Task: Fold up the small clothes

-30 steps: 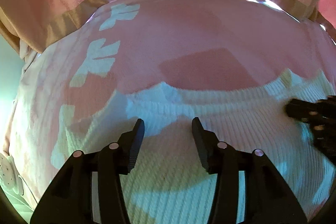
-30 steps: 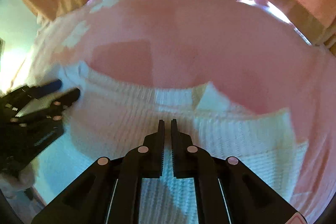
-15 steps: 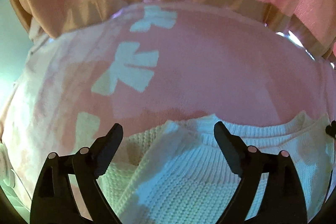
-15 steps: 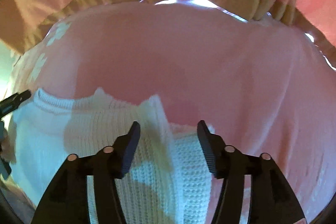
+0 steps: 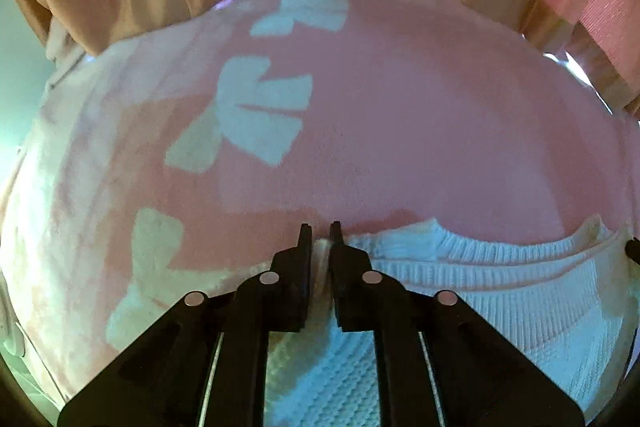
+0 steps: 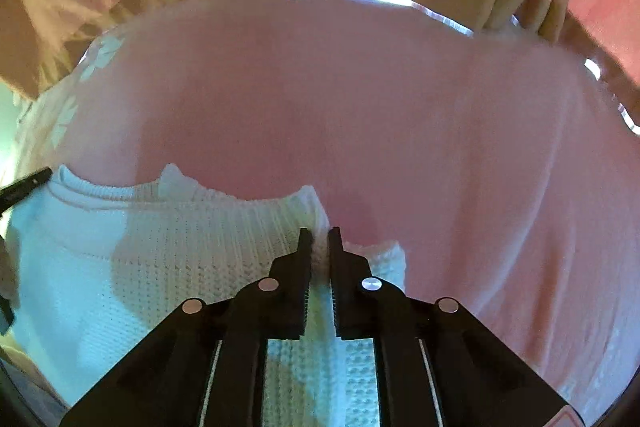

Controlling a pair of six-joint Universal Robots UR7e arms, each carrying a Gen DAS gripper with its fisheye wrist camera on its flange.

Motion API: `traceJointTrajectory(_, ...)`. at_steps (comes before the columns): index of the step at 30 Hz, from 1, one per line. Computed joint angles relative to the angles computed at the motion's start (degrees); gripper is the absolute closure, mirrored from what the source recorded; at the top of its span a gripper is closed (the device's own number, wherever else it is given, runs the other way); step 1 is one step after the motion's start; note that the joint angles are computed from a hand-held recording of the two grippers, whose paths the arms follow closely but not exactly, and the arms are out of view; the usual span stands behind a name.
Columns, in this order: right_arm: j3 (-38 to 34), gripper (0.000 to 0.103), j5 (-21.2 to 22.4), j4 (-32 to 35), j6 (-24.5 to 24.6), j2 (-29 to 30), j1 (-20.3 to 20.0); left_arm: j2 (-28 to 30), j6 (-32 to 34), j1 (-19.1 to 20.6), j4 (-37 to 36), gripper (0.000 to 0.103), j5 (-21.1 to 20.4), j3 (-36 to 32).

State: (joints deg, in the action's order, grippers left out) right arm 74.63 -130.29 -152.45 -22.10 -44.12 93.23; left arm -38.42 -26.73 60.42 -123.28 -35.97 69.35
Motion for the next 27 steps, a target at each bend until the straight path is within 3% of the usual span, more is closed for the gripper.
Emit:
traceJointTrajectory(1,1.0,0.09,-0.3,-3.0,-1.5,-0.4,0.9,-0.7,0.2,-0.3,-0.6,0.084,-0.6,0.5)
traceJointTrajectory(3,3.5,0.084,0.5,-8.3,-4.6,-1.6,2.5,-2.2,2.1,-1.1,-4.9,0.06,-0.9,2.7)
traceJointTrajectory(6,7.5,0.084,6.2,-8.3,-3.9,-4.2,4.2,-3.3,5.0,-3.2,-8.9,0.056,2.9,5.8)
traceJointTrajectory(9,8.9,0.09,10.3,-2.0,-2.0,-4.7,5.5,-4.5,7.2,-5.1,-11.4,0.045,4.9,8.9)
traceJointTrajectory(16,8.3,0.092,10.9,3.6,-2.8,-0.2,8.4,-8.0,6.7,-7.5,-12.5,0.041,2.8,14.8)
traceJointTrajectory(21,5.3,0.093,7.1,5.5,-2.4,4.2,8.4,-9.3,4.8,-7.0,-11.0,0.041,3.6,16.4)
traceJointTrajectory(27,2.2,0.093,10.0,6.8,0.0,4.8,9.1,-11.5,1.4,-6.3,-8.3,0.041,3.7,18.2)
